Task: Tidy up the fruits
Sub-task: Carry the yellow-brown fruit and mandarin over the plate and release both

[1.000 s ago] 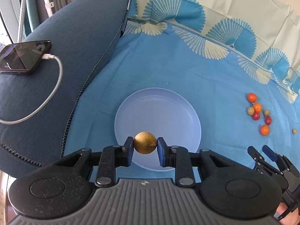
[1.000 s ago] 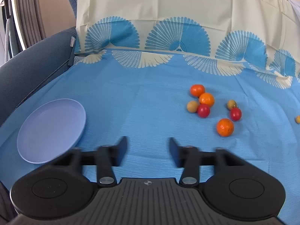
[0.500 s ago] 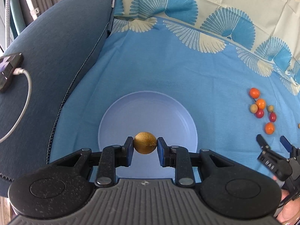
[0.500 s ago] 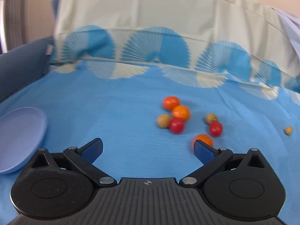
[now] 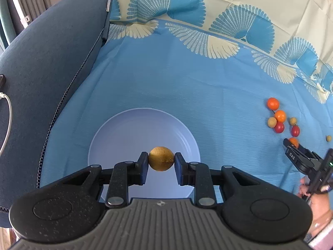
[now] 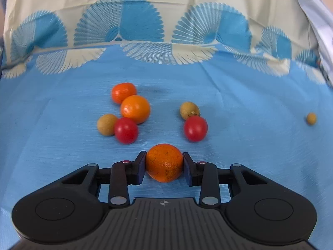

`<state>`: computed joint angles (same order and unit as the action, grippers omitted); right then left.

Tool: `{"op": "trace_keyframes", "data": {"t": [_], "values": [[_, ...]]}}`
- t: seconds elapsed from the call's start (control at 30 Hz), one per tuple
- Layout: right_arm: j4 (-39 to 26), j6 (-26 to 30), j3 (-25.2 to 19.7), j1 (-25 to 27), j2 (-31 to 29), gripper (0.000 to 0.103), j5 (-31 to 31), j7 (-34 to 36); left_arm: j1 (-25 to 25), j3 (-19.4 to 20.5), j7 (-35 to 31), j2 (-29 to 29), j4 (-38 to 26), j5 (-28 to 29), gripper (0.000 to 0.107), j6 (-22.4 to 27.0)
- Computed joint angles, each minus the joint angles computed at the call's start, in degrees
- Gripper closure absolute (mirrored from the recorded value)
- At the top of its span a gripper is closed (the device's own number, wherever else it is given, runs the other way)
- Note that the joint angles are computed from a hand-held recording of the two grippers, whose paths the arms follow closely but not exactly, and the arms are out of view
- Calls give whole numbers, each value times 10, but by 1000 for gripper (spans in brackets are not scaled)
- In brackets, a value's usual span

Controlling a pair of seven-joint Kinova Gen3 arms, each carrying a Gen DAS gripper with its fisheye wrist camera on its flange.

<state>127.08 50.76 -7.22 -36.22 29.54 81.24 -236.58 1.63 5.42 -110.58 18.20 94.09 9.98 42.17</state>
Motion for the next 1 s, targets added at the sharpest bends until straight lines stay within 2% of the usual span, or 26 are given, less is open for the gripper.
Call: {"op": "trace_keyframes", "data": {"t": [0.1, 0.23, 0.37, 0.5, 0.67, 1.0], "values": [[-7, 39, -13, -37, -21, 66, -17, 20, -7, 1, -10, -8, 7, 7, 78, -7], [-20, 51, -39, -80, -59, 65, 9, 30, -17, -3, -23, -12, 14, 9, 78, -11], [-53, 3, -58, -88, -67, 65, 78, 55, -32, -6, -40, -3, 9, 11, 78, -2], [-103, -56, -65, -75, -42, 65, 132, 98, -49, -6, -74, 6, 16, 16, 78, -21], [-166, -109, -57, -70, -14, 65, 122, 182, -66, -2, -110, 28, 13, 22, 78, -36], [-240, -176, -10, -87, 22, 65, 51, 315, -67, -7, -106, 67, -9, 9, 78, -39]]}}
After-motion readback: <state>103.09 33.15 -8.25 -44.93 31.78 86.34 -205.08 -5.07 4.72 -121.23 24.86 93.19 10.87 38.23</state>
